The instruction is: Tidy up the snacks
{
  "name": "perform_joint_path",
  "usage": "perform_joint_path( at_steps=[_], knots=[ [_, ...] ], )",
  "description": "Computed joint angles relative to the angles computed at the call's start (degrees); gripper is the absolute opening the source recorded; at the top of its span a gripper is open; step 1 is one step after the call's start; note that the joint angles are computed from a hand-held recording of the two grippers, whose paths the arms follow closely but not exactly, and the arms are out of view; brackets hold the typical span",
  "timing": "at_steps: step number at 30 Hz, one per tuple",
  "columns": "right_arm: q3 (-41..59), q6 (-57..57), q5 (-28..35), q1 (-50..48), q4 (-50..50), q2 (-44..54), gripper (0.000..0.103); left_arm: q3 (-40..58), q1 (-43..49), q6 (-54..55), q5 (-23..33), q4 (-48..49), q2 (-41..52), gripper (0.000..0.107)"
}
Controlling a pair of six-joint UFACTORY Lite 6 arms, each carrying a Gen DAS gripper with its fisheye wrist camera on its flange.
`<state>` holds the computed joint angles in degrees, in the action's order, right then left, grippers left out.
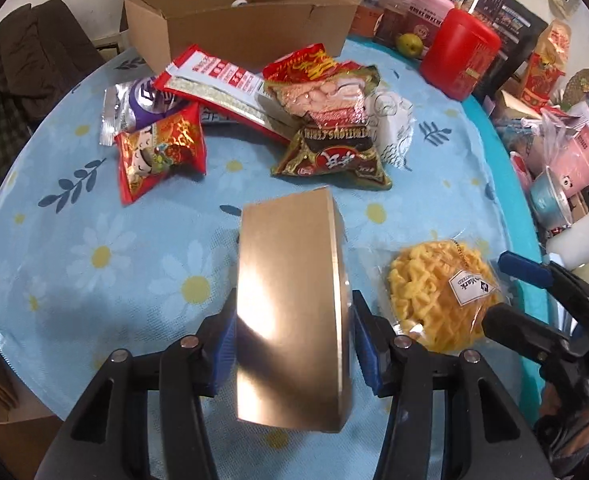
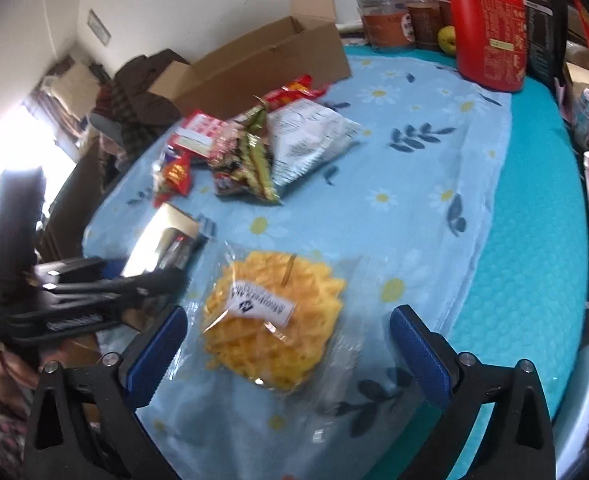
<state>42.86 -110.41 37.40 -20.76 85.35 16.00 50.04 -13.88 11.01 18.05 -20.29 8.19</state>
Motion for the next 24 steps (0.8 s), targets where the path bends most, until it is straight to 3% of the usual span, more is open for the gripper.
perform_joint_path(
  at_steps=[3, 8, 13, 18, 24],
  knots=[
    [-1.73, -2.38, -6.53, 4.72, 4.40, -1.93, 0.103, -0.42, 0.05, -3.60, -0.33, 3.22, -0.19, 0.050],
    [-0.89, -0.21, -9.73, 8.34, 4.32, -0.07, 0.103, -3.97, 2.10, -4.53, -2.33, 5.55, -4.12, 0.051],
    [-2.73, -4.88, -12.72, 11.81, 12.47, -1.25, 0.103, -6.06, 5.58, 3.26, -2.76, -1.27, -5.07, 0.051],
    [-3.14, -4.10, -13.07, 14.10, 12.82, -1.42, 0.103, -7.91, 7.04, 10.86, -3.70, -7.35, -5.78, 0.051],
    [-5.53, -19.43, -16.06, 18.33, 28.99, -1.14, 0.103, -8.94, 6.35, 12.52, -5.64, -8.07, -6.20, 0.050]
  ],
)
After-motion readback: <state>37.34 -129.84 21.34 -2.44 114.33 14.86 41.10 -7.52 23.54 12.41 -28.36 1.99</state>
